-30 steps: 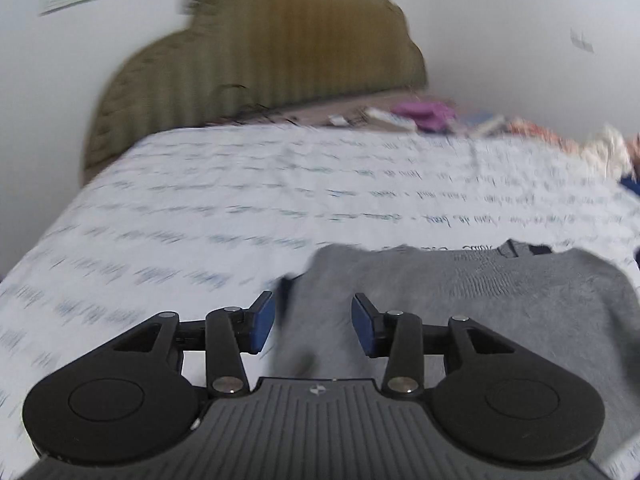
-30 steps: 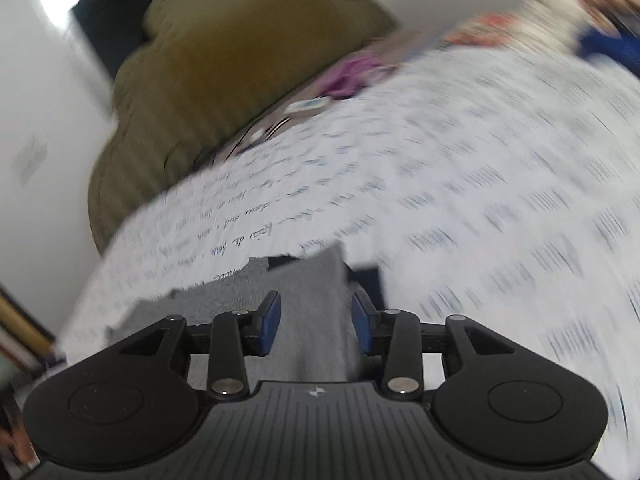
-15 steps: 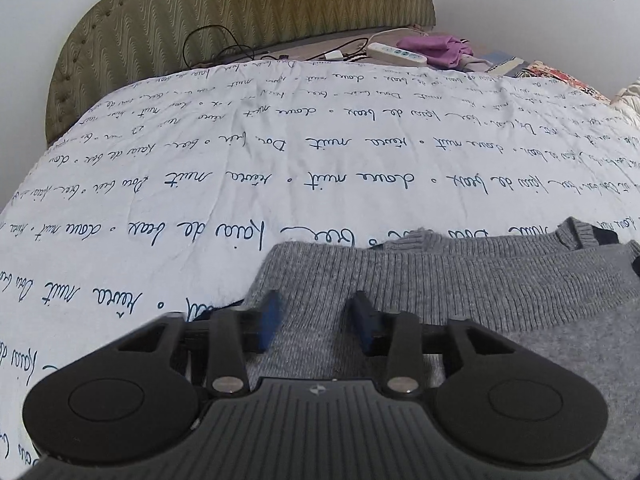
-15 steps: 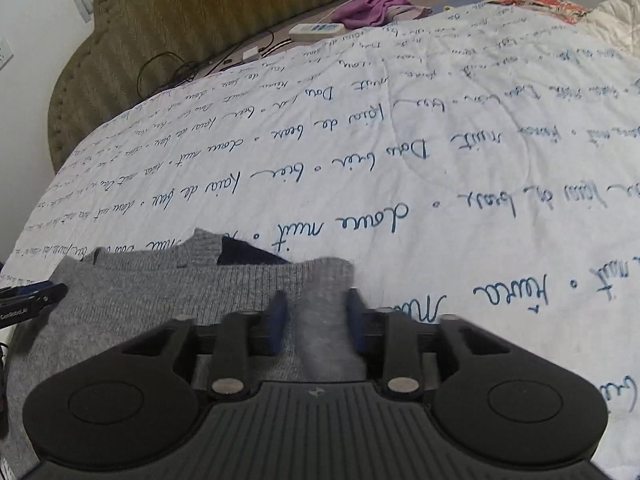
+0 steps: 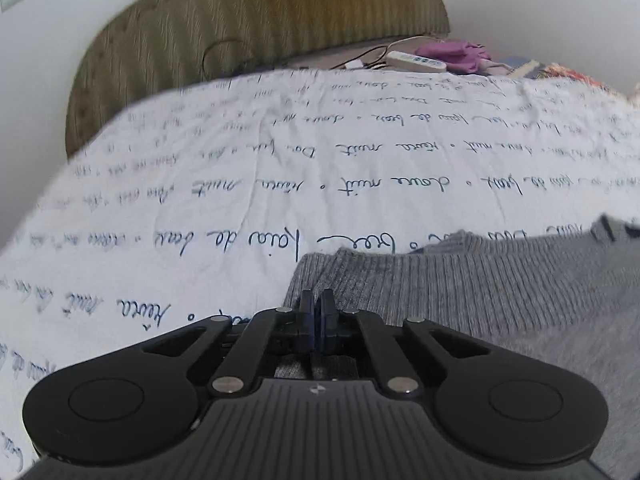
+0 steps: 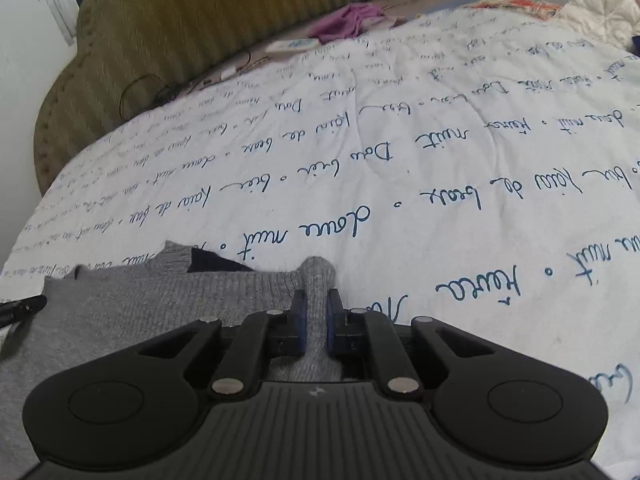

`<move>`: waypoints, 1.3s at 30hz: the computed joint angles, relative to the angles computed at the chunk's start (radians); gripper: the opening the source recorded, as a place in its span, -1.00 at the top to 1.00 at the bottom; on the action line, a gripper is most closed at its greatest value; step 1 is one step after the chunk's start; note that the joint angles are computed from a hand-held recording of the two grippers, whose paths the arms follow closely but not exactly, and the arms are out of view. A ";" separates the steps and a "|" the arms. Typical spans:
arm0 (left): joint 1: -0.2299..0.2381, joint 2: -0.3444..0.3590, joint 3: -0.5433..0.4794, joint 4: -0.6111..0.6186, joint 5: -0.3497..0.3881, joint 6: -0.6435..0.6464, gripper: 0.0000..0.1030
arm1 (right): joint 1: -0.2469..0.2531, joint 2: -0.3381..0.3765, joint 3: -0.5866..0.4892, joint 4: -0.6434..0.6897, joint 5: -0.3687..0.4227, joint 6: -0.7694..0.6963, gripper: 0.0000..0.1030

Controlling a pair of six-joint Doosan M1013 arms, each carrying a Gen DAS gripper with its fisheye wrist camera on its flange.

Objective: Fold small clothes

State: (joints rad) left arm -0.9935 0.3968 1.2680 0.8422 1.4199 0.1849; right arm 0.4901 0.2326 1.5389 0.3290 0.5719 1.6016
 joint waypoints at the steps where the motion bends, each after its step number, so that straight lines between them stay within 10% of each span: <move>1: -0.002 -0.005 0.002 0.002 -0.006 -0.016 0.69 | 0.004 -0.002 0.004 -0.010 -0.008 0.011 0.77; 5: -0.035 -0.037 0.021 0.088 0.042 -0.123 0.47 | 0.000 -0.020 -0.013 -0.028 0.032 0.069 0.41; 12: -0.090 -0.021 0.003 0.121 -0.028 -0.098 0.14 | 0.070 -0.126 0.093 -0.034 -0.221 -0.007 0.35; 17: -0.075 -0.001 0.042 0.080 -0.065 -0.123 0.00 | 0.122 -0.058 0.052 -0.228 -0.077 0.087 0.10; 21: -0.075 -0.026 0.064 0.067 -0.095 -0.171 0.00 | 0.115 -0.072 0.137 -0.142 -0.235 -0.006 0.02; 27: -0.161 -0.151 0.185 0.159 -0.061 -0.553 -0.17 | 0.121 -0.121 0.146 -0.153 -0.233 0.076 -0.07; 30: -0.230 -0.207 0.249 0.158 -0.024 -0.802 -0.17 | 0.126 -0.174 0.215 0.081 -0.335 -0.142 -0.58; 39: -0.332 -0.250 0.337 0.129 -0.094 -1.257 -0.35 | 0.143 -0.163 0.267 0.143 -0.350 -0.218 -0.63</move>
